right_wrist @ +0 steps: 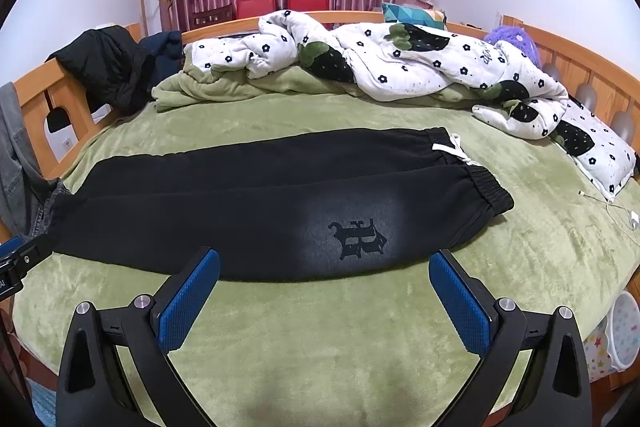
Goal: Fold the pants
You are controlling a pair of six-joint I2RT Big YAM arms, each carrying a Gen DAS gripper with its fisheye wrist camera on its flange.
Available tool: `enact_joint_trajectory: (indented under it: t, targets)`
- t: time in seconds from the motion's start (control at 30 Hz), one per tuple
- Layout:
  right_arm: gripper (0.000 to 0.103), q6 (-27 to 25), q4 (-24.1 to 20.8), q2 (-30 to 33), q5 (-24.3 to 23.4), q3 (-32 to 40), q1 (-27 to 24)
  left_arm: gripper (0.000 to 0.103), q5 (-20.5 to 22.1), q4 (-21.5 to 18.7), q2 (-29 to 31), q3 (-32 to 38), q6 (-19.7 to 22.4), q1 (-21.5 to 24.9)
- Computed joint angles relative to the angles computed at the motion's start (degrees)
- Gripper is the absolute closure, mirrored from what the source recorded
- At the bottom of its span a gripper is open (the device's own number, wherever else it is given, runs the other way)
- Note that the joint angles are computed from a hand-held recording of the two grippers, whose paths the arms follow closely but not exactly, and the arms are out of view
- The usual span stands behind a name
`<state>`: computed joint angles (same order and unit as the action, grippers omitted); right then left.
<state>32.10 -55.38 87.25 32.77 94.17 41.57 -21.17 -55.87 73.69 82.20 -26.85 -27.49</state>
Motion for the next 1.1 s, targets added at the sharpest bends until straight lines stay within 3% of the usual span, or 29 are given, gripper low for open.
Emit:
enact_joint_trajectory:
  t: [1.1]
  targets:
    - [0.000,-0.6,0.4,-0.3,1.1,-0.1,-0.3,0.001,1.6,-0.3,-0.1,-0.1,-0.9,-0.5]
